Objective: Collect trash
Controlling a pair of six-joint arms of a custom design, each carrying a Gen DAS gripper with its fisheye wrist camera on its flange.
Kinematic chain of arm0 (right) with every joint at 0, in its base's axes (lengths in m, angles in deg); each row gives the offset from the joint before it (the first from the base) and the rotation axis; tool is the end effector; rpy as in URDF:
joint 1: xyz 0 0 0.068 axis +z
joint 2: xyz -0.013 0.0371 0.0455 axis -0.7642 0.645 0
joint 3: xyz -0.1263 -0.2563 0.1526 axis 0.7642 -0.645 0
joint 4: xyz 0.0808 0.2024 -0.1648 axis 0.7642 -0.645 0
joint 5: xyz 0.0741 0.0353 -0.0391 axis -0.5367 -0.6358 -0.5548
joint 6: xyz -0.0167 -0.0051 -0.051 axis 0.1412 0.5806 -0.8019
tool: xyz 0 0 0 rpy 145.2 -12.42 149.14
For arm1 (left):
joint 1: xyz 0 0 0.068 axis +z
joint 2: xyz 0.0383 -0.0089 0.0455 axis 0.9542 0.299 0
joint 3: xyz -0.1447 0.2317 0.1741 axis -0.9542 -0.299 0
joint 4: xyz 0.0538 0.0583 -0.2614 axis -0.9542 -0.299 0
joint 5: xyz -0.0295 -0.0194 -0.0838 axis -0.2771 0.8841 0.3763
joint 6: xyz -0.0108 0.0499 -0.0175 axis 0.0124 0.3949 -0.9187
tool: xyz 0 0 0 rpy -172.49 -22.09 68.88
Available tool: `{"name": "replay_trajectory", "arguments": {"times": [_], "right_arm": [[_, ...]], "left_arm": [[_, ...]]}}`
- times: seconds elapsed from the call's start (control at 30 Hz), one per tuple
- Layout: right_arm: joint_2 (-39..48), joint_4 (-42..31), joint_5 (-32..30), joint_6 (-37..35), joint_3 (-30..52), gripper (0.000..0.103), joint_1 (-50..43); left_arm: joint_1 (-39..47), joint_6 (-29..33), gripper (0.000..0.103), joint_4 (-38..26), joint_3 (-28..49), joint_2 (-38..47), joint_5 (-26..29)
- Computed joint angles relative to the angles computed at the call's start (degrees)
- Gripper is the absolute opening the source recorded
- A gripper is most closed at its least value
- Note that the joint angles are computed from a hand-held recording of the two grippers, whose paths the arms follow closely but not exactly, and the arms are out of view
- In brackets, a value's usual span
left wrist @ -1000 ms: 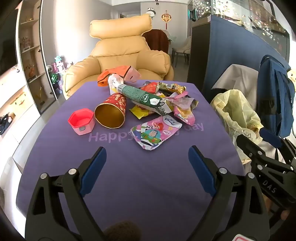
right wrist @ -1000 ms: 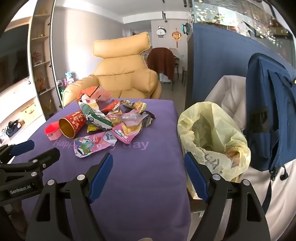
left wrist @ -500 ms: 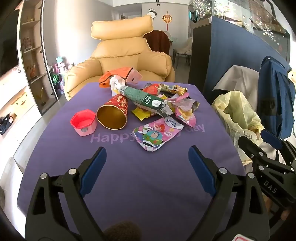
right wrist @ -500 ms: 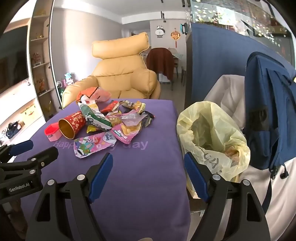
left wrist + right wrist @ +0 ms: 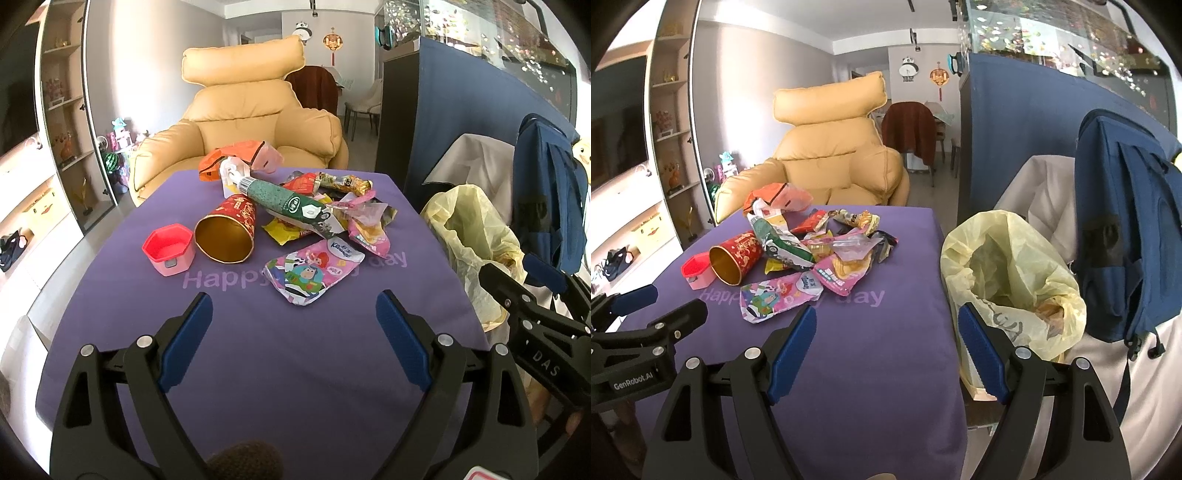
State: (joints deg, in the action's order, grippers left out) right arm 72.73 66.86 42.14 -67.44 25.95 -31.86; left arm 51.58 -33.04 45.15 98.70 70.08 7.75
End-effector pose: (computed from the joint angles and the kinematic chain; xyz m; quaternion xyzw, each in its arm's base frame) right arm 0.1859 0.0435 0.0976 0.1338 0.8638 -0.0436 0.4838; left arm 0.2520 -0.0971 0.1050 0.1849 0.8809 -0.0721 0.4297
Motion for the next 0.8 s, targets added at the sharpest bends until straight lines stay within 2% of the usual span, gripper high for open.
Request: {"name": "replay_trajectory", "arguments": {"times": [0.4, 0.8], "right_arm": [[0.1, -0.4, -0.1, -0.2, 0.3, 0.076, -0.5], [1.1, 0.8, 0.3, 0.8, -0.5, 0.076, -0.6]], "left_arm": [[-0.1, -0.1, 0.086, -2.5, 1.6, 0.3, 0.4], [-0.1, -0.1, 0.086, -0.9, 0.8, 0.7, 0.5]]}}
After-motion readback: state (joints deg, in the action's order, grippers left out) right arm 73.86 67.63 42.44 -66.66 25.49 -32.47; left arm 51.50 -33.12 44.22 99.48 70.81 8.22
